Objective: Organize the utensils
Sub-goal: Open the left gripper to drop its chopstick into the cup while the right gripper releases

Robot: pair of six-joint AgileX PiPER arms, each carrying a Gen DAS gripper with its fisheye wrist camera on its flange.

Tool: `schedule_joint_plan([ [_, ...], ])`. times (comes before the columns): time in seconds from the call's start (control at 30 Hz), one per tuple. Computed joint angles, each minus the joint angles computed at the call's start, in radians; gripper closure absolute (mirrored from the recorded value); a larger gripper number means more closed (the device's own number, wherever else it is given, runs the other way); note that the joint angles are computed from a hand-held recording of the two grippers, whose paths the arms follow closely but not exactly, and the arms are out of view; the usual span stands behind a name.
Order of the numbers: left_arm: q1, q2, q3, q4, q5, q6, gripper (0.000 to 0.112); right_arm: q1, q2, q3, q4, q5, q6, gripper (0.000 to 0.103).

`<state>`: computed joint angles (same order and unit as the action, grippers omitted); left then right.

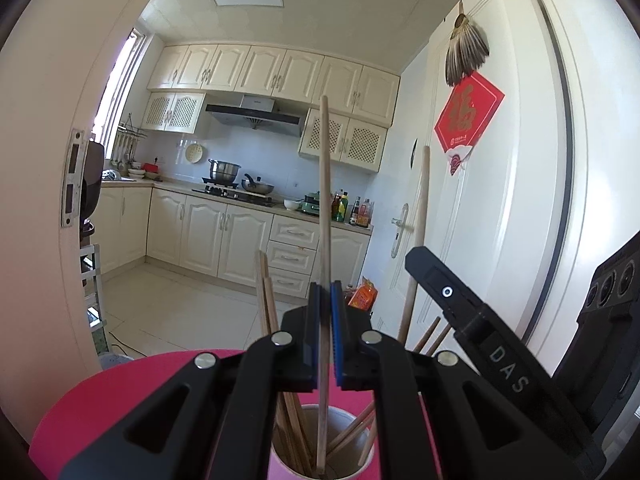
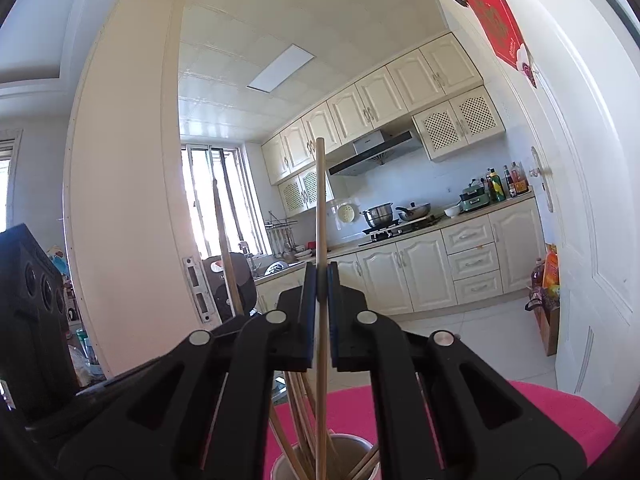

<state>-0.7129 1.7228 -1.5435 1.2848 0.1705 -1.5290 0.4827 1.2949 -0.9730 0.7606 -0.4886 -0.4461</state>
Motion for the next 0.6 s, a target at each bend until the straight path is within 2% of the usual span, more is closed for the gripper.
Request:
schedule_joint_plan([
  [0.13,0.008,0.011,0.001,-0.225,0.002,0.231,0.106,0.019,0.007,0.007,0.014,-0.018,-0.04,0.097],
  [0.27,0.012,0.013,0.006,-0.363,0.014,0.358,0.106,0.031,0.003,0.014,0.038,-0.028,-0.074,0.097],
  [0.43,0.018,0.006,-0.005,-0.602,0.05,0.594,0.106,0.046,-0.013,0.029,0.094,-0.029,-0.134,0.097],
  [0.5,0.013,-0.006,0.002,-0.582,0.062,0.58,0.105,0.057,-0.023,0.039,0.118,-0.033,-0.158,0.097],
  [0.57,0.003,-0.019,0.016,-0.506,0.071,0.513,0.088,0.072,-0.034,0.048,0.151,-0.039,-0.193,0.097],
  [0.6,-0.003,-0.028,0.029,-0.429,0.074,0.439,0.087,0.077,-0.039,0.051,0.164,-0.04,-0.206,0.097],
])
